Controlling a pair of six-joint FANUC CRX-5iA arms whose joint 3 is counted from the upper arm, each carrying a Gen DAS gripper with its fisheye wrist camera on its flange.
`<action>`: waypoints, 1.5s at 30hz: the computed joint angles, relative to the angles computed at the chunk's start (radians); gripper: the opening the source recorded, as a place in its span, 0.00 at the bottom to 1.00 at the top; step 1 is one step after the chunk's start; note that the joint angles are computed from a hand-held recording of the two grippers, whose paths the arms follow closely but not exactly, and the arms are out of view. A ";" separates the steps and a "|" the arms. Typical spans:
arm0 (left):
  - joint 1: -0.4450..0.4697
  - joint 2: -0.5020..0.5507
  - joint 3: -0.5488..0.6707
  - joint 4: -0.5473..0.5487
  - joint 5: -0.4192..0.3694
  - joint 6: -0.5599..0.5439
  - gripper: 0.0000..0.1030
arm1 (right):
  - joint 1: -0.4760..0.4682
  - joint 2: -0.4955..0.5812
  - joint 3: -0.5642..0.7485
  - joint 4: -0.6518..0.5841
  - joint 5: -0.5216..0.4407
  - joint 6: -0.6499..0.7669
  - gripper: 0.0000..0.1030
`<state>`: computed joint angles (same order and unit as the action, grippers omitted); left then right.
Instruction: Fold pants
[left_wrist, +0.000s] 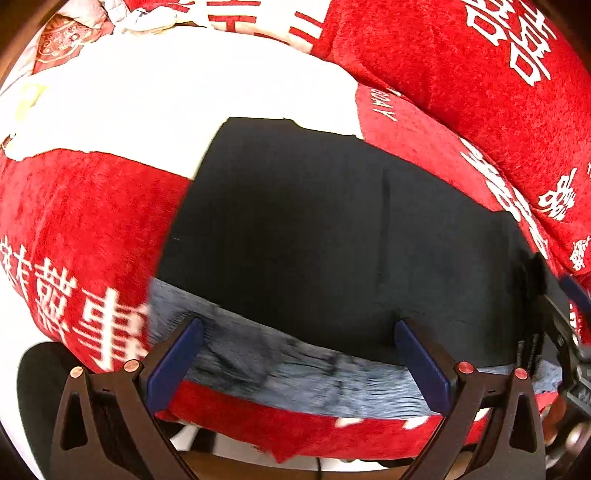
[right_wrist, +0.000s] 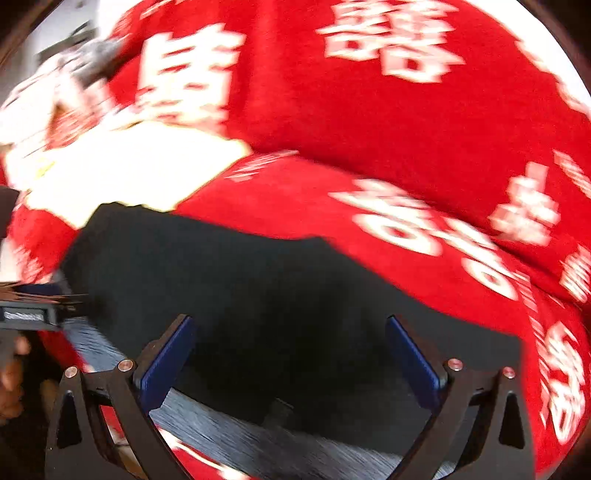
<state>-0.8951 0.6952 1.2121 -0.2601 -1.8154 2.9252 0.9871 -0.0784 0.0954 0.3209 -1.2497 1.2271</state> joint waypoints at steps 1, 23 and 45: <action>0.003 -0.022 -0.038 0.000 0.011 -0.007 1.00 | -0.007 0.026 0.028 -0.024 -0.007 0.034 0.99; 0.141 -0.560 -0.997 0.297 0.857 -0.115 1.00 | -0.188 0.833 1.239 -0.715 -0.887 0.751 0.68; 0.182 -0.428 -0.854 0.415 0.772 -0.400 1.00 | -0.176 0.564 0.938 -0.742 -0.639 0.884 0.14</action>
<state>-0.7130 0.2675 0.3579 0.1550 -1.0433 2.5248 0.8110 0.4856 1.0335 -0.4209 -1.8887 2.1114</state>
